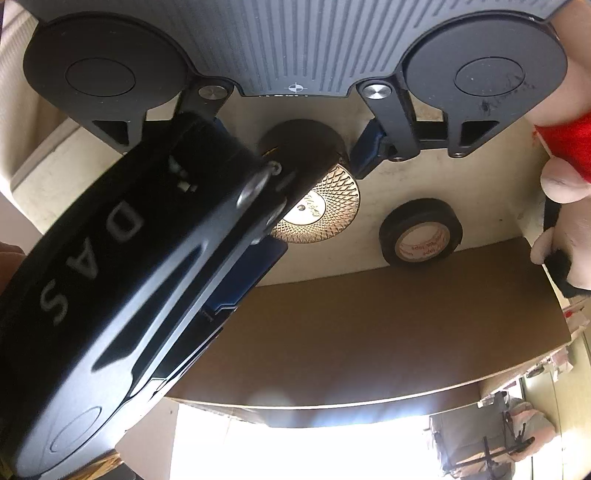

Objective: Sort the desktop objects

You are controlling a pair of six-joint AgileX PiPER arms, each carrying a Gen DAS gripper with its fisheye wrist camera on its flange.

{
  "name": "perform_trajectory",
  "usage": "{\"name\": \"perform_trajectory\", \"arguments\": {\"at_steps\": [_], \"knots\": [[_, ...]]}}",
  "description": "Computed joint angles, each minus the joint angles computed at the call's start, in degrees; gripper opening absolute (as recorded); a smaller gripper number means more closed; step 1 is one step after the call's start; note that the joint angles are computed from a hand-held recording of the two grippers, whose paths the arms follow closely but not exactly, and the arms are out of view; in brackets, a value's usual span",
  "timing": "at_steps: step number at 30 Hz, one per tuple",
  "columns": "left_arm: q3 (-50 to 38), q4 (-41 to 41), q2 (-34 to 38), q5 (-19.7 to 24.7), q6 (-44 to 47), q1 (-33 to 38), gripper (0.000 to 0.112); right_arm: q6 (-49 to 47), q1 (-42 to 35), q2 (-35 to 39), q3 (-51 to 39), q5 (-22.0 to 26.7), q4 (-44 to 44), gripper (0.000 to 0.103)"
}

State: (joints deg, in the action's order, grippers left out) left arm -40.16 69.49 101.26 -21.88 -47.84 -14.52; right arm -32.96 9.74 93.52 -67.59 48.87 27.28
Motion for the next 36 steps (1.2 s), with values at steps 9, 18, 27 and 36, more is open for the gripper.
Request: {"name": "perform_trajectory", "arguments": {"at_steps": [9,18,27,36], "knots": [[2.83,-5.92,-1.30,-0.62,5.43,-0.71,0.063,2.13,1.46,1.43,-1.47,-0.10,-2.88,0.062],[3.65,-9.20,-1.61,-0.77,8.05,-1.44,0.063,2.03,0.98,1.91,-1.69,0.05,-2.15,0.062],[3.40,-6.67,-2.46,0.20,4.26,-1.33,0.058,3.57,1.08,2.05,-1.46,-0.42,-2.05,0.062],[2.48,-3.33,-3.91,0.56,0.98,-0.78,0.057,5.09,1.24,0.43,-1.40,-0.04,-2.15,0.061]]}}
